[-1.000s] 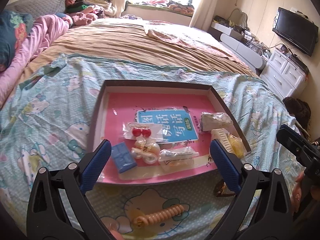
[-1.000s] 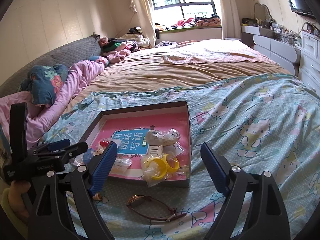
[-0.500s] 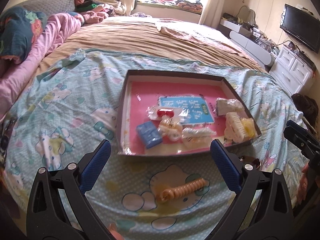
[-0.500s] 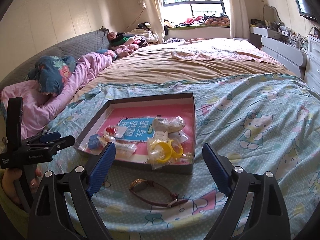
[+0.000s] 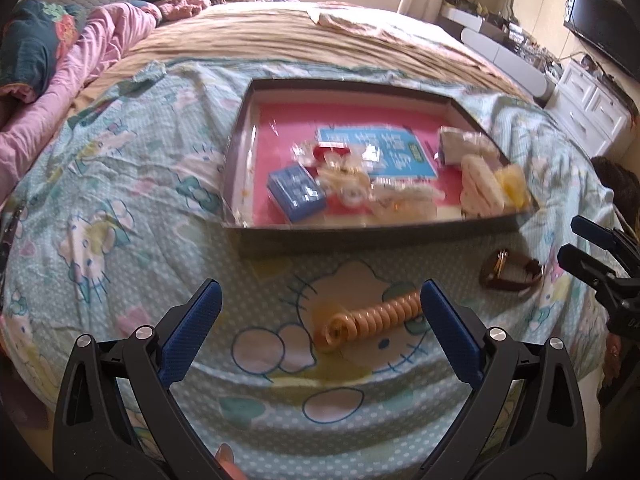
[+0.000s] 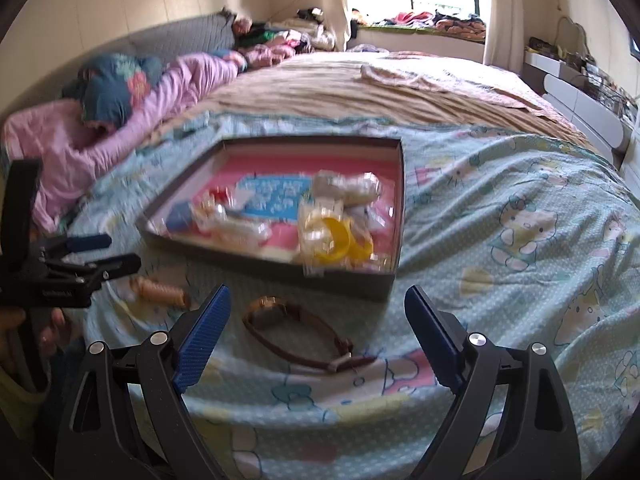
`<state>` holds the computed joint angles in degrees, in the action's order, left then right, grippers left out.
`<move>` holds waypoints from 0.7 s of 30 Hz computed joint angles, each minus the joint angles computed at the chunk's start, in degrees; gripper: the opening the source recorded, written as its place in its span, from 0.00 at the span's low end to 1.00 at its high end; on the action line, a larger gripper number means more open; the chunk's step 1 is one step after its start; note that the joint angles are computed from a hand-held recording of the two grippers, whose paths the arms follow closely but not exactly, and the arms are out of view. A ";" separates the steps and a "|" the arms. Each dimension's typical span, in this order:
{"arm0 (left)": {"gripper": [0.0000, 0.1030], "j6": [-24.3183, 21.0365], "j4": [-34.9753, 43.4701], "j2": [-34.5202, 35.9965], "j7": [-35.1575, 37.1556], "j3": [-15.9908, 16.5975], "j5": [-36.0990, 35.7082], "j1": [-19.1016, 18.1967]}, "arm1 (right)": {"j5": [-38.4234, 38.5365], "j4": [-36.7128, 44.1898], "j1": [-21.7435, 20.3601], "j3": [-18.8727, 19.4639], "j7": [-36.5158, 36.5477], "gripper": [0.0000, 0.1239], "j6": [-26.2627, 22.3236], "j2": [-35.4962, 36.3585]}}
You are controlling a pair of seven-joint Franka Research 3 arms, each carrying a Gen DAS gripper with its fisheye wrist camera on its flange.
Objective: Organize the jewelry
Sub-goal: 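Withdraw both tools toward the brown watch and orange spiral hair tie, then grasp the brown-strap watch with the right tool while the left grasps the orange spiral tie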
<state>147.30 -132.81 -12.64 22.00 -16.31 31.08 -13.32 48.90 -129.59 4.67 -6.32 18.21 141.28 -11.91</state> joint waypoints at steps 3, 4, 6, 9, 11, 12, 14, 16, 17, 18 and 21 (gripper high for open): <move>0.90 0.03 -0.04 0.80 0.92 0.05 -1.20 -0.59 | -1.02 -0.97 0.15 0.34 -1.30 0.71 1.01 0.21; 0.90 0.09 -0.01 1.01 1.33 0.10 -1.59 -0.79 | -1.38 -1.20 0.24 0.39 -2.06 0.72 1.11 0.44; 0.90 0.04 0.20 1.65 1.95 0.02 -2.05 -1.14 | -1.62 -1.44 0.40 0.55 -2.92 0.75 1.63 1.02; 0.90 0.30 0.53 2.62 2.66 0.07 -2.77 -1.60 | -2.61 -1.19 0.48 1.00 -3.27 0.76 2.40 2.58; 0.90 0.15 0.77 3.20 2.99 0.02 -3.05 -1.89 | -2.85 -0.99 0.52 1.26 -3.93 0.76 2.66 3.57; 0.90 0.11 0.89 3.48 3.00 -0.01 -3.02 -1.98 | -3.39 -0.93 0.53 1.50 -4.12 0.76 2.96 4.17; 0.90 0.07 1.18 4.24 3.05 -0.10 -2.88 -2.22 | -3.86 -0.69 0.56 1.83 -4.89 0.76 3.23 5.26; 0.90 -0.45 1.89 5.08 2.51 -0.33 -1.82 -2.32 | -4.51 -0.49 0.53 2.20 -4.90 0.76 3.29 6.03; 0.90 -0.85 2.20 5.42 2.10 -0.42 -1.14 -2.37 | -4.08 -0.20 0.54 2.20 -5.45 0.75 2.70 6.48; 0.90 -1.02 2.41 5.63 2.02 -0.34 -0.87 -2.46 | -3.40 -0.05 0.53 2.25 -6.12 0.75 2.53 6.82; 0.90 -0.74 2.94 6.27 1.26 -0.21 0.46 -2.60 | -2.26 0.37 0.39 2.42 -6.92 0.71 1.75 7.11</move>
